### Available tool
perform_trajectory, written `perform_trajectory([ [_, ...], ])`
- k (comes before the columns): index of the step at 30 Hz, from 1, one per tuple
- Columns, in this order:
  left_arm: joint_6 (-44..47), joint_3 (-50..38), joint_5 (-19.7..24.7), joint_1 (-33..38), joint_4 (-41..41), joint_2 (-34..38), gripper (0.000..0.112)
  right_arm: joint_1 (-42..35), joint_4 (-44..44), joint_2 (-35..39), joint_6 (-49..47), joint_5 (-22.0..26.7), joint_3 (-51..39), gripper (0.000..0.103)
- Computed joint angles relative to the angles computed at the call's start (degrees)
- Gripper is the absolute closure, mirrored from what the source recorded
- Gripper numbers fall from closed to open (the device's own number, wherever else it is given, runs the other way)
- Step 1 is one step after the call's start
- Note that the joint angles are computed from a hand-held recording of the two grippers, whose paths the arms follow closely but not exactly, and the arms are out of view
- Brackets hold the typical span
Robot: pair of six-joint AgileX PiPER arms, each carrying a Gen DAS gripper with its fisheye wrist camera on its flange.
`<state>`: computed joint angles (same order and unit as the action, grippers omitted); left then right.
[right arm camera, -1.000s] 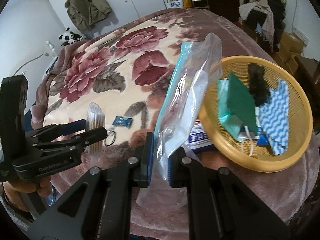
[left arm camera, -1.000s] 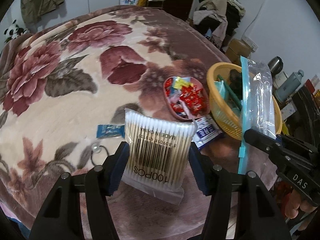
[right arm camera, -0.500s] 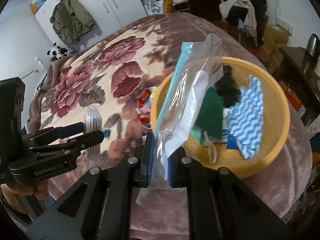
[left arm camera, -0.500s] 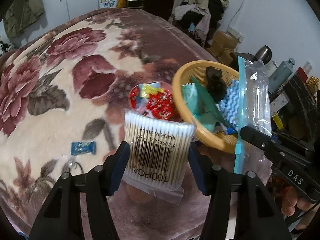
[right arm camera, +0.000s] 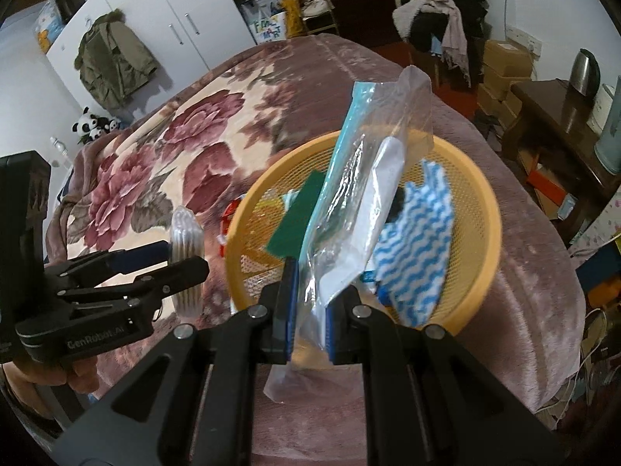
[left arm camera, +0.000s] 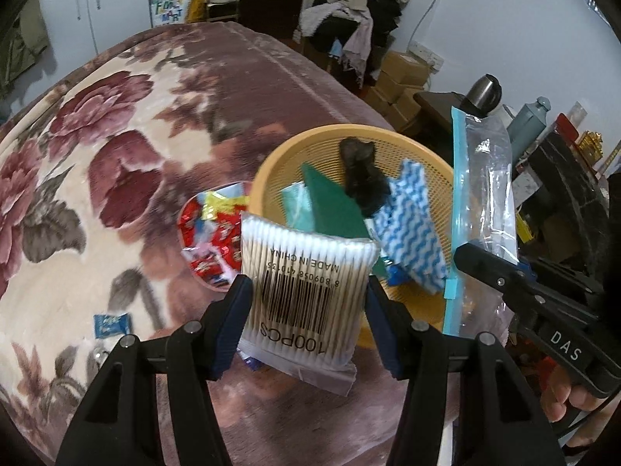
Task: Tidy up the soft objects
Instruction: 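Carry the swab box and zip bag over the basket with both tools, then open both tools to drop the swab box and zip bag into the basket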
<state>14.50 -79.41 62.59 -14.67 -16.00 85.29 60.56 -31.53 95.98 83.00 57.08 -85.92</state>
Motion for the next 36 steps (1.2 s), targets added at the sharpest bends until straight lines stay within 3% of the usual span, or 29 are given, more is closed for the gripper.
perform_trajectory([
  [11,-4.8,-6.31,0.0,-6.58,-0.74,6.38,0.053,-4.95,1.27,-3.68,-2.17,-2.86,4.32,0.091],
  [21,-7.1,-8.35,-0.86,-9.23,-0.87,10.73,0.053,-9.5,4.86,-5.79,-3.98,-9.76,9.26,0.09],
  [23,-7.77,-8.62,-1.0,-9.4,-0.65,11.17,0.049,-11.41,7.59,-6.95,-4.84,-13.59,11.86,0.088],
  [24,-8.11,-8.65,-1.16,-9.45,-0.44,11.24,0.04,-12.09,8.95,-7.35,-5.53,-14.39,12.61,0.087],
  [25,-8.3,-8.47,-1.57,-9.52,-0.31,11.14,0.032,-12.66,10.12,-7.54,-5.85,-14.5,13.13,0.084],
  [27,-8.75,-8.03,-2.54,-9.48,0.17,10.49,0.027,-12.31,8.79,-7.83,-3.88,-13.12,13.43,0.054],
  [30,-9.26,-8.21,-2.82,-8.9,0.56,10.06,0.009,-12.06,6.26,-9.77,0.65,-13.04,15.81,0.031],
  [31,-9.3,-8.31,-2.75,-8.66,0.58,9.91,0.01,-12.06,5.9,-10.32,1.53,-13.24,16.43,0.022],
  [36,-9.25,-7.58,-2.87,-8.32,0.97,8.53,0.01,-11.39,5.24,-10.98,2.04,-11.71,16.36,0.017],
])
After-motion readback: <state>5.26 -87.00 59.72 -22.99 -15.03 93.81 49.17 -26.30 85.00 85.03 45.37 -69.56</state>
